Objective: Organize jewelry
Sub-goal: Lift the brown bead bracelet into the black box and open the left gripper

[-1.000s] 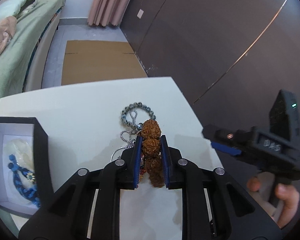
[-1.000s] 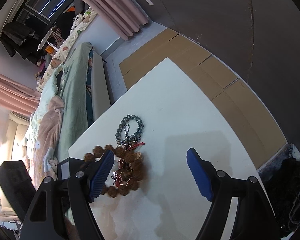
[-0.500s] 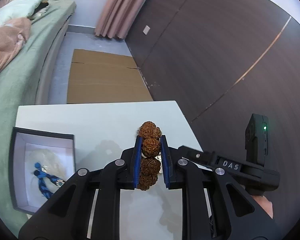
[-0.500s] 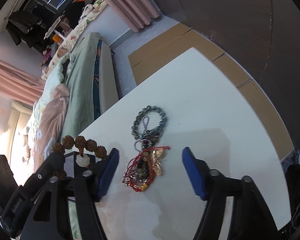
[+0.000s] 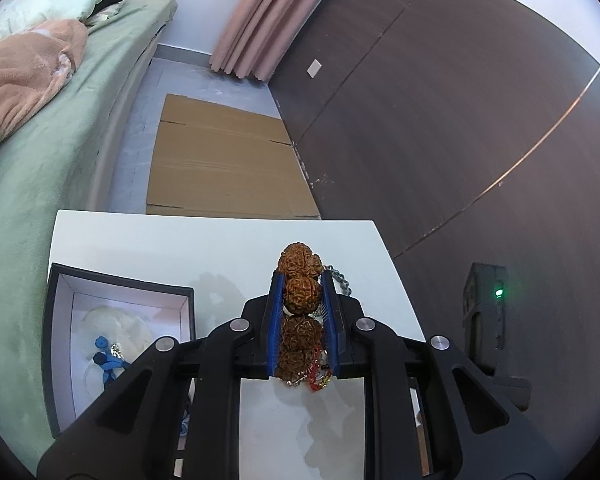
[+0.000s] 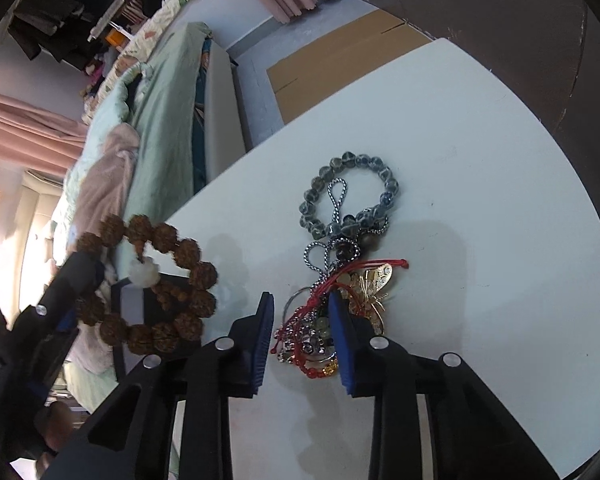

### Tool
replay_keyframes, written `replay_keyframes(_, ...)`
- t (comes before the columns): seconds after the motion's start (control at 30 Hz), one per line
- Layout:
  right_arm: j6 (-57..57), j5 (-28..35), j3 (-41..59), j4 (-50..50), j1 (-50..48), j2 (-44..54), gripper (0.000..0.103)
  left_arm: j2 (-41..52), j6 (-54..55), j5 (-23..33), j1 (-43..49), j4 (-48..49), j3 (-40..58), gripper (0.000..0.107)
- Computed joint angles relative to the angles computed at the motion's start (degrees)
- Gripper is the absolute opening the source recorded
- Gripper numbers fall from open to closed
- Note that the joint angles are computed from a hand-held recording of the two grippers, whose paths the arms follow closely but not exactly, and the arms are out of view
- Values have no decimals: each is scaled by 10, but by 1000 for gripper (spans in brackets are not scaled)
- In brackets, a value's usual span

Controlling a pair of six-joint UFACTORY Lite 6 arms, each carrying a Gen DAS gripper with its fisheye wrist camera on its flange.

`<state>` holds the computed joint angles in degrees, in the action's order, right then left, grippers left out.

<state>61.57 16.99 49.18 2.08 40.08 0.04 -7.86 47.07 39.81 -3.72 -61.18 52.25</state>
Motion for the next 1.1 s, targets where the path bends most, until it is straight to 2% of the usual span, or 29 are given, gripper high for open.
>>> replay_keyframes(0.17,29,10,24,-26,1,38,25,2,1,8,9,-4,4,19)
replay_keyframes(0.4,78,-3,20,-50,-5,52,10,-12,5,24,27,-4,-4,19)
replay_keyframes(0.5,89,-9,8,-57,-5,36,8,-18,1,26,30,1,-8,19)
replay_keyframes(0.87,253,1,-25,-229,35,-58,5,-79,-12,41,53,18,-41,19)
replay_keyframes(1.1,381,15,-43,-366,74,-128,5,-133,-9,86,121,32,-57,19)
